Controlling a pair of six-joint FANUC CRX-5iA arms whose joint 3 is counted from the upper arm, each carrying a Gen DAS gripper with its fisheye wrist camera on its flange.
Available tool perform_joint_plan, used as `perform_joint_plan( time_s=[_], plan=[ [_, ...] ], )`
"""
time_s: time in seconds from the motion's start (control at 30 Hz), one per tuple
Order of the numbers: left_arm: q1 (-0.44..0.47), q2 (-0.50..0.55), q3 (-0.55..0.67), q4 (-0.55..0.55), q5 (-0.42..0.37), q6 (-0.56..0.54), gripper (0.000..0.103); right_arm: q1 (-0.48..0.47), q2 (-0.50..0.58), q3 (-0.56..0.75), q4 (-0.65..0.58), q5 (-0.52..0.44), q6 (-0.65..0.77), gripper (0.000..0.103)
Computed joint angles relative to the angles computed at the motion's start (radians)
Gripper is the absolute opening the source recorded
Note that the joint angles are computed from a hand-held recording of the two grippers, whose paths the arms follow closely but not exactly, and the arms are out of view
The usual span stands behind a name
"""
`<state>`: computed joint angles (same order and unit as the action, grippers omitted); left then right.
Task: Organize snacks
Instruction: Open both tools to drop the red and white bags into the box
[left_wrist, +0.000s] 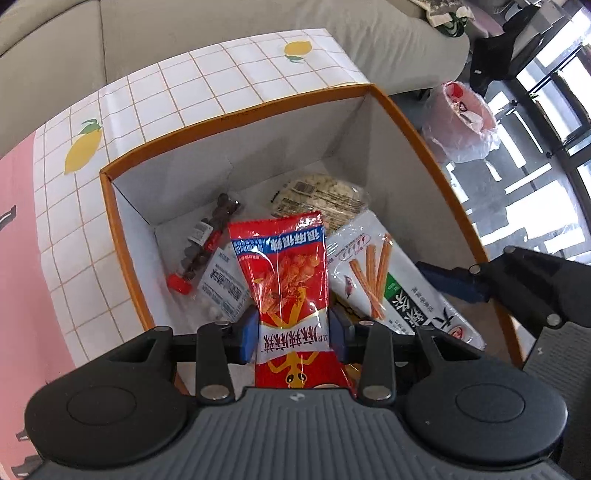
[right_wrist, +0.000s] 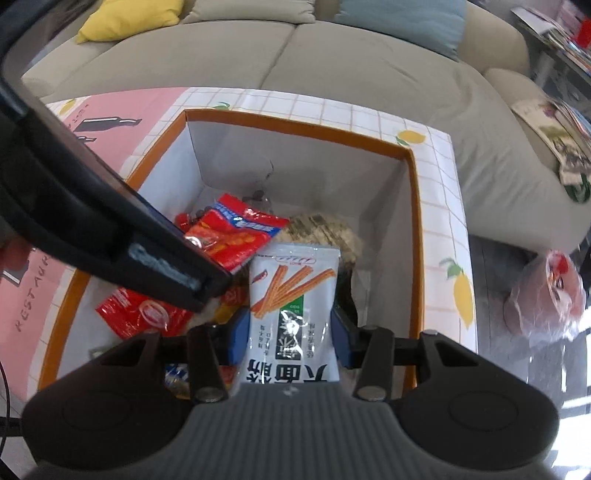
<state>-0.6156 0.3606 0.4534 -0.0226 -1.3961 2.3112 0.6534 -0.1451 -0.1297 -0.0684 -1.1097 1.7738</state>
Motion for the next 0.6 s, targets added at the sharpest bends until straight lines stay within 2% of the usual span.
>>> perform_joint_plan(
  time_s=[0.13, 0.3, 0.43, 0.53, 0.6],
  plan=[
    [0.010, 0.007, -0.011, 0.019, 0.004, -0.016, 0.045, 0.020, 0.008, -0.014, 0.041, 0.024, 0.014, 0.045],
    [0.012, 0.014, -0.011, 0.028, 0.001, -0.039, 0.047, 0.008, 0.058, 0.024, 0.030, -0.030, 0.020, 0.046],
    [-0.006, 0.052, 0.048, 0.005, -0.059, -0.080, 0.055, -0.003, 0.081, 0.048, 0.005, -0.068, 0.021, 0.047],
    [-0.004, 0.054, 0.053, 0.010, -0.064, -0.070, 0.058, 0.011, 0.074, 0.039, 0.021, -0.067, 0.014, 0.050],
    [0.002, 0.047, 0.046, 0.025, -0.053, -0.071, 0.064, 0.016, 0.068, 0.039, 0.019, -0.069, 0.024, 0.054]
  ],
)
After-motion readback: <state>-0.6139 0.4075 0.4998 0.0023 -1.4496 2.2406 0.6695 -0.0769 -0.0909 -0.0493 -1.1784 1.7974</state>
